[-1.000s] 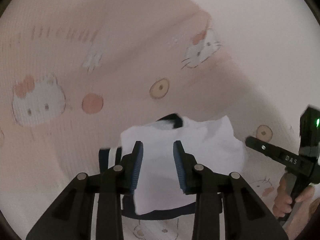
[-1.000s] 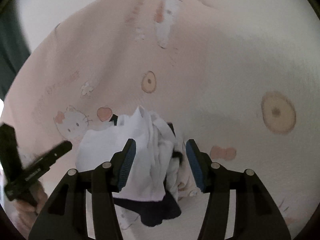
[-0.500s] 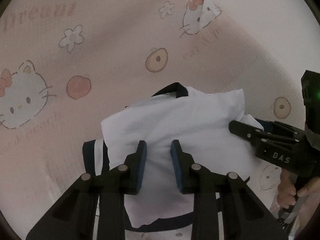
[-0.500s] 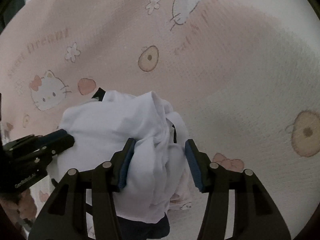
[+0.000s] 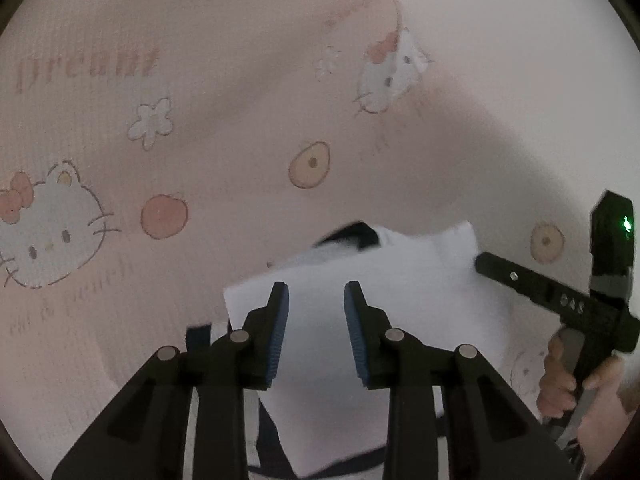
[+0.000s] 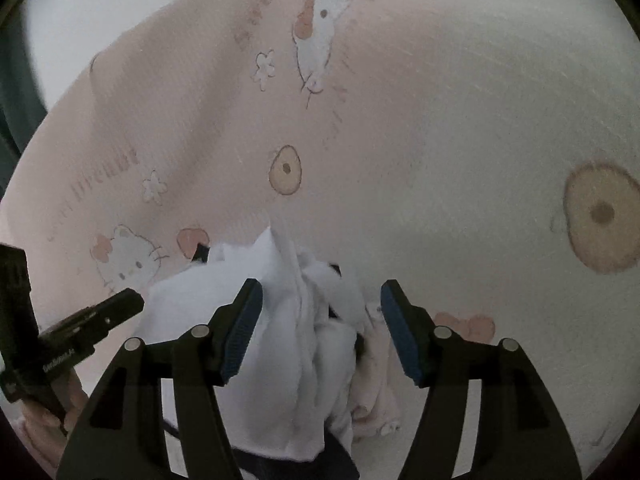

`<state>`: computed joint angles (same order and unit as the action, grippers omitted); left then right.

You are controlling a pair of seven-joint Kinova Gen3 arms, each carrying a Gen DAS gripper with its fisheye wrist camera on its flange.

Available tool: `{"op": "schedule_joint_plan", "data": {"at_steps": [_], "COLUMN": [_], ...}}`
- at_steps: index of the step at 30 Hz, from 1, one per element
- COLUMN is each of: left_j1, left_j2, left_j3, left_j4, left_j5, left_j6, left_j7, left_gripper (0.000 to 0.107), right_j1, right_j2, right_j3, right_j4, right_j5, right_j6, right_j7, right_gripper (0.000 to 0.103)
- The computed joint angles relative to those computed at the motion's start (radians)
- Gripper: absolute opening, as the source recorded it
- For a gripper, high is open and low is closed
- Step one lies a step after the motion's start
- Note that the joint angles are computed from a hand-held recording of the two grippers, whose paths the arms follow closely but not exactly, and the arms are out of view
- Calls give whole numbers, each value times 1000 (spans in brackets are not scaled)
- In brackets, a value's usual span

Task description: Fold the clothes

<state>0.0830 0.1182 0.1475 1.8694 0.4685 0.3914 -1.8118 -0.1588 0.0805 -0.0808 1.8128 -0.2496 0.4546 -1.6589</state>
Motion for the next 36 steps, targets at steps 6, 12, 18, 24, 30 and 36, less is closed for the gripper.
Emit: {"op": "schedule_joint_plan", "data": {"at_steps": [6, 12, 18, 24, 30, 36], "left_j1": [147, -1, -84, -93, -94, -147], "left_j2": [82, 80, 1, -156, -317, -446], "left_j3": [-119, 12, 2, -82, -129, -178], "left_j4": [-15, -21, -48, -74, -127, -167], "left_j5": [-199, -154, -3, -65, -287, -389], "left_j6": [-1, 23, 131, 244, 437, 586], "left_j7": [244, 198, 73, 138, 258, 317], "left_gripper": [33, 33, 41, 64, 65, 70], "right_j1": [-100, 59, 151, -109, -225, -364], "right_j2": [80, 73, 29, -68, -182, -112], "right_j3": [68, -62, -149, -11, -64, -283], "right_j4": [-32, 13, -72, -143, -174, -331], "right_j5": [214, 181, 192, 413, 404, 602], "right_j6": [40, 0, 152, 303, 429, 617], "right_j7": [-242, -232, -315, -426, -471, -709], "right_gripper": [62, 72, 80, 94, 98, 102]}}
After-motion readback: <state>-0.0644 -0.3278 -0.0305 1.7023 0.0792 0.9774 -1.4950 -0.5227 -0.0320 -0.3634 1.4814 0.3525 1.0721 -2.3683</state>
